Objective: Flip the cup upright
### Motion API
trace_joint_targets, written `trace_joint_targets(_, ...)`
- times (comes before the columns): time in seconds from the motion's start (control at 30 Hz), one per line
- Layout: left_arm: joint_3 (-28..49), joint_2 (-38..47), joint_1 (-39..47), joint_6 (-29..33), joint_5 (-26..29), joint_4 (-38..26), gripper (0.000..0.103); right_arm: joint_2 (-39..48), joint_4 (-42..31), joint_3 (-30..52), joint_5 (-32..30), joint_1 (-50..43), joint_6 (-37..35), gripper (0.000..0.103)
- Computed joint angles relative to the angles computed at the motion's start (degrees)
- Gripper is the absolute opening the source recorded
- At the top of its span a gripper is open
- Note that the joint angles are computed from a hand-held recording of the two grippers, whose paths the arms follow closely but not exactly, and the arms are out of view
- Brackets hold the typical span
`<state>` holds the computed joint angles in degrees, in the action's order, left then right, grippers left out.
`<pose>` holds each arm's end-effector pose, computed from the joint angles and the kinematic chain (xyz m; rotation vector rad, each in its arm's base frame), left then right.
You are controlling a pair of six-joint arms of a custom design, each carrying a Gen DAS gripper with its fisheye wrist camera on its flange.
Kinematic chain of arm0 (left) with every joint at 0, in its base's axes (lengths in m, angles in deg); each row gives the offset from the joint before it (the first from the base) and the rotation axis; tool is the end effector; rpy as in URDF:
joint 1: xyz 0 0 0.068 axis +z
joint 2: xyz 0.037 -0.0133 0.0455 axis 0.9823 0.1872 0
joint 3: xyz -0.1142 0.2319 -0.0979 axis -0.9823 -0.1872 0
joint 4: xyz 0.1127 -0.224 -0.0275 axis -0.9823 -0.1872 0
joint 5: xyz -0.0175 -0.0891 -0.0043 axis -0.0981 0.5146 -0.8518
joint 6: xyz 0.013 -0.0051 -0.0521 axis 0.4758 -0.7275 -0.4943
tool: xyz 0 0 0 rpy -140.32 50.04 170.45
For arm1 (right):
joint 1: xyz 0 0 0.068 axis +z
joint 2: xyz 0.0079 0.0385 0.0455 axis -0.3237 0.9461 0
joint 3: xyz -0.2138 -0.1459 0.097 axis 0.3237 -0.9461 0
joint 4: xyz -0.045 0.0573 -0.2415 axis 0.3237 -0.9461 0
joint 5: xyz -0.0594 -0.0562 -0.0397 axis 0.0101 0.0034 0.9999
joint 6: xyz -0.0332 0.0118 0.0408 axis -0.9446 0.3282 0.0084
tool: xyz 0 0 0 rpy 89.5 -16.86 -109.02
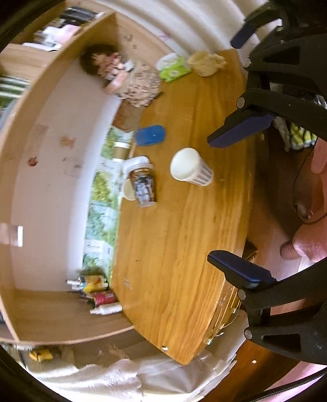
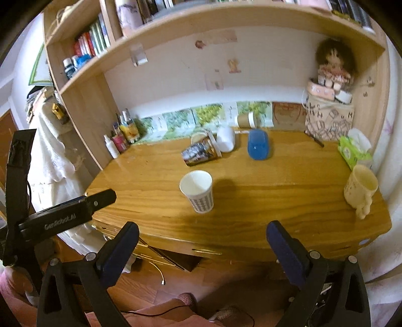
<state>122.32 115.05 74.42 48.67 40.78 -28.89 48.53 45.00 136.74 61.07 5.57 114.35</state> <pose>0.3414 -0.0417 0.2981 0.4484 2.4186 -0.4344 0.2245 0.0867 0.2546 0.5104 2.2597 0.0896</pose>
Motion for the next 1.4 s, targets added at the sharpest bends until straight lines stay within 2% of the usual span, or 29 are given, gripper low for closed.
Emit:
trace_joint_targets(0.07,-0.9,-1.4,0.2,-0.6,0.3,1.0,0.086,-1.6,-0.3,0.4,-0.3,0.2,0.1,0.102)
trace_joint_targets(0.13,-4.2,-5.0,-0.1,-1.1,-1.0,5.0,0.086,-3.4,-0.1,0.2,0.8,1.2,1.0,0.102)
trace_joint_targets(0.27,-9.4,-10.9,-0.1,-2.3,-1.0,11.9,0.086,-4.3,0.3,0.2,8.5,5.5,1.8,0.102)
trace_joint_targets(0.33,-11.8,-13.3,-0.6,-2.6,-3.1,15.5,0.087,-4.8,1.3,-0.1,10.7,6.5,1.4,0.102)
trace_joint_targets(0.4,-13.5,-14.9,-1.1,-2.6,-5.4,18.1,0.094,-5.9,3.5,-1.2,12.0,7.0,0.5,0.102)
trace_joint_targets(0.63,-18.7,-19.5,-2.6,-1.4,-11.6,25.8,0.095,-7.1,9.3,-2.6,17.6,9.7,-3.0,0.102)
trace_joint_targets(0.67,-18.9,-19.9,-2.3,-1.4,-11.4,25.8,0.095,-7.2,10.1,-2.9,17.8,9.6,-3.3,0.102)
trace_joint_targets(0.7,-18.9,-20.1,-1.9,-1.4,-11.0,25.7,0.102,-7.2,10.3,-2.9,17.8,9.6,-3.4,0.102)
trace_joint_targets(0.73,-19.0,-20.0,-1.6,-1.6,-10.8,26.0,0.103,-7.0,10.4,-2.9,17.8,9.6,-3.5,0.102)
trace_joint_targets(1.3,-20.0,-20.3,-3.6,-1.5,-11.4,28.5,0.103,-7.3,11.9,-3.9,18.0,9.0,-4.4,0.102)
trace_joint_targets(1.4,-19.9,-20.3,-3.6,-1.5,-11.5,28.4,0.103,-7.3,12.4,-4.2,16.5,7.7,-5.1,0.102)
